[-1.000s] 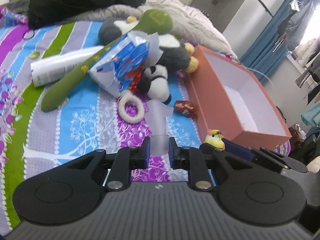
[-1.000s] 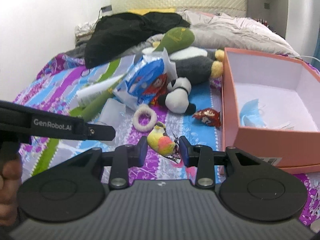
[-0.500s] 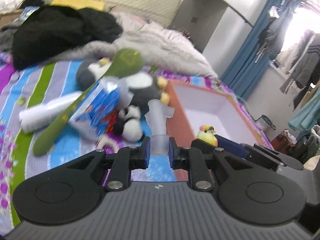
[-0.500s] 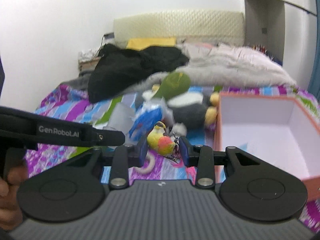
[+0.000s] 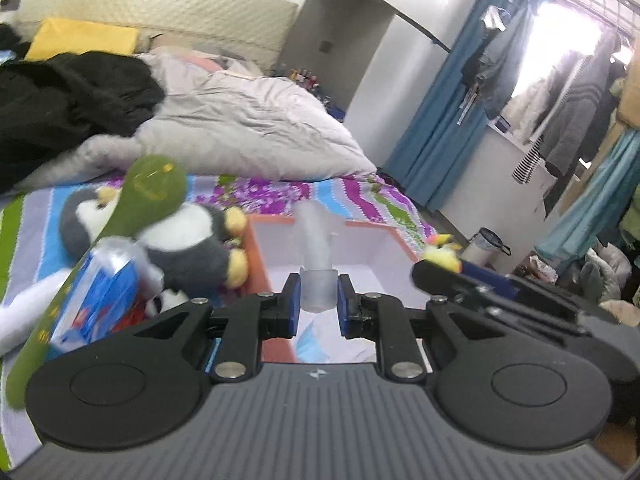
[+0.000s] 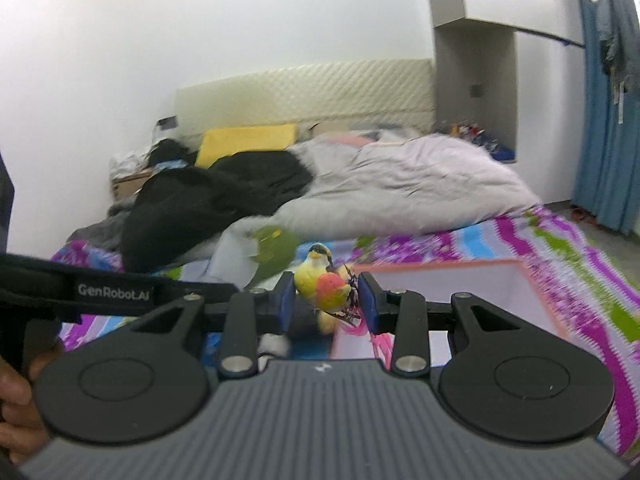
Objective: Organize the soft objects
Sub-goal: 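Carry the plastic piece and bird keychain over the shoebox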
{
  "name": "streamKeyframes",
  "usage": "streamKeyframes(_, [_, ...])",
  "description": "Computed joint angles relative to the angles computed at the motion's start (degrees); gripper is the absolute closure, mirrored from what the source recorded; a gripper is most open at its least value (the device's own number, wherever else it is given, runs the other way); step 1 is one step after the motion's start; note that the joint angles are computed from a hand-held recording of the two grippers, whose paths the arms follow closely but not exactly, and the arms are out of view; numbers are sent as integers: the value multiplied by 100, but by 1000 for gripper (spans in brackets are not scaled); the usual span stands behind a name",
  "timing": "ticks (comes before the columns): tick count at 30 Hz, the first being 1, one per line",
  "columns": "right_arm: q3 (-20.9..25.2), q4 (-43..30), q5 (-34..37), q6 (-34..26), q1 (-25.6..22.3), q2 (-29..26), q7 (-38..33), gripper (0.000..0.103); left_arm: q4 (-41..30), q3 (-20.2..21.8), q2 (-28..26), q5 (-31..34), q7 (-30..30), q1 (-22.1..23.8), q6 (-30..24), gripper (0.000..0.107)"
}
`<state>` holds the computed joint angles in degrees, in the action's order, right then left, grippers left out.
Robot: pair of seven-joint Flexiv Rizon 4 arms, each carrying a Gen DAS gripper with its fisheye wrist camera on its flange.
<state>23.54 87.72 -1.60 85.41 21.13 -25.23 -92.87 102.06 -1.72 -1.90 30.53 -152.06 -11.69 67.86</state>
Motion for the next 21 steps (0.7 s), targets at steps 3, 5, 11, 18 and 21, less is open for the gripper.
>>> streamKeyframes(3, [-62,-321,-9,-348,-73,-130,-2,65,-291,-40,-315,-382,437,42,56,85])
streamKeyframes(5, [-293,-523,-81,-607,18,-228,106,65,-401,-46,-590,-856,851,72,297,85])
streamKeyframes(11, [-777,-920,-209,-1498,147,-509,463,65,-691,-290,-1359,-2506,2169,165,343,85])
streamKeyframes(18, [-1080,-1131,-245,-2316,162,-735,643,65,-1283,-477,-2174,-3693,3216,91,-235,85])
streamKeyframes(21, [-1211,-991,-366,-2354,167,-747,723,65,-1496,-431,-2434,-4045,3457,27,-510,84])
